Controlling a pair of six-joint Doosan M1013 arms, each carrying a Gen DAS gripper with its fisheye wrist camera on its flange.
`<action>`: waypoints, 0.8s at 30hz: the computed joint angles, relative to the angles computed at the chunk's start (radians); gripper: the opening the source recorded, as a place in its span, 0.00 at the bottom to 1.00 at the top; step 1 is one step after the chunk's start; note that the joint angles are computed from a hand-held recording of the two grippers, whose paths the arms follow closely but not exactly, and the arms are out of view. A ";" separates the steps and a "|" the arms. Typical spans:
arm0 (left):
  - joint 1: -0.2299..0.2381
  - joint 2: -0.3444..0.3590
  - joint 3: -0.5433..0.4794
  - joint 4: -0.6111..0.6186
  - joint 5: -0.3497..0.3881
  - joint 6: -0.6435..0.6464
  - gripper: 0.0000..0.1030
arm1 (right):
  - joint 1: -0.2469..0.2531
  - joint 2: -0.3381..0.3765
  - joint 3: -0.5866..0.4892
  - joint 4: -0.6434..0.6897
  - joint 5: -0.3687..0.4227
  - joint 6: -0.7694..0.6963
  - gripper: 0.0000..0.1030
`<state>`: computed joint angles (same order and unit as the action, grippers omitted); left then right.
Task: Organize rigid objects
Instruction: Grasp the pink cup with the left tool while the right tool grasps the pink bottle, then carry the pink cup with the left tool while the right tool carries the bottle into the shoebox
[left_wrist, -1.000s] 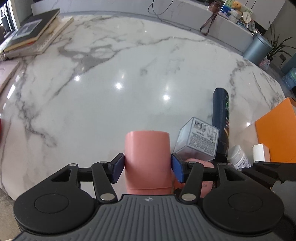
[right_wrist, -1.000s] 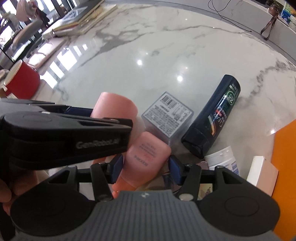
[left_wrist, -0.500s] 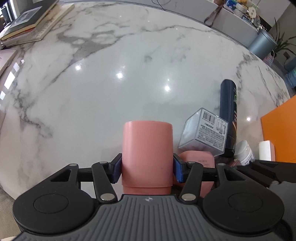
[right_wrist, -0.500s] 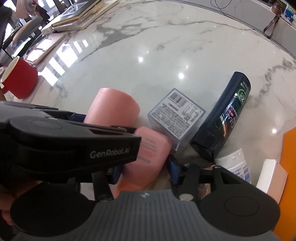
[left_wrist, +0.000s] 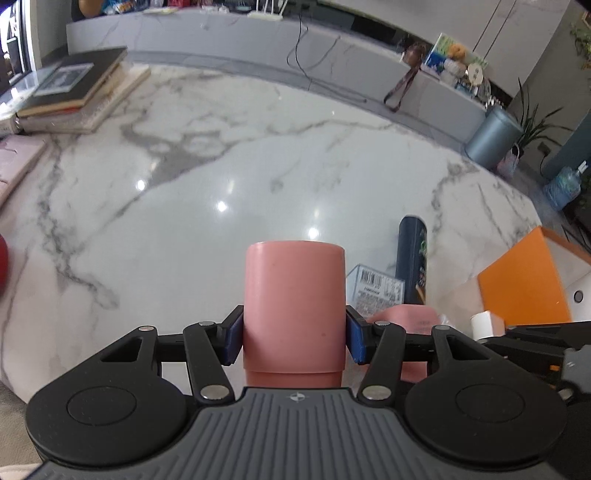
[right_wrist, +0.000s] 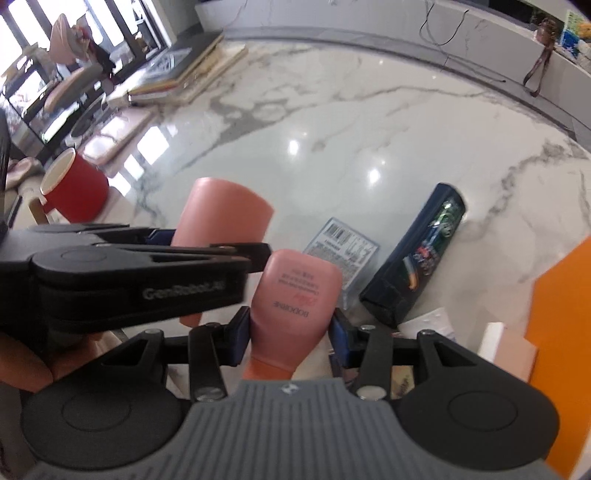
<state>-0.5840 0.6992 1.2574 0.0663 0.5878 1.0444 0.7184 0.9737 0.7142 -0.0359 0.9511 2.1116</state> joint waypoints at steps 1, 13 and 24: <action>-0.002 -0.005 0.005 0.012 -0.007 -0.012 0.60 | 0.001 -0.012 0.019 -0.013 -0.016 0.013 0.44; -0.042 -0.068 0.037 0.058 -0.105 -0.011 0.60 | 0.011 -0.176 0.254 -0.259 -0.187 0.227 0.44; -0.081 -0.070 -0.020 -0.166 -0.132 0.256 0.60 | 0.008 -0.341 0.478 -0.555 -0.250 0.527 0.44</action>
<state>-0.6650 0.6288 1.2377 -0.1000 0.4557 1.3008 0.7267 0.6328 1.1925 -0.5905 0.7015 2.6382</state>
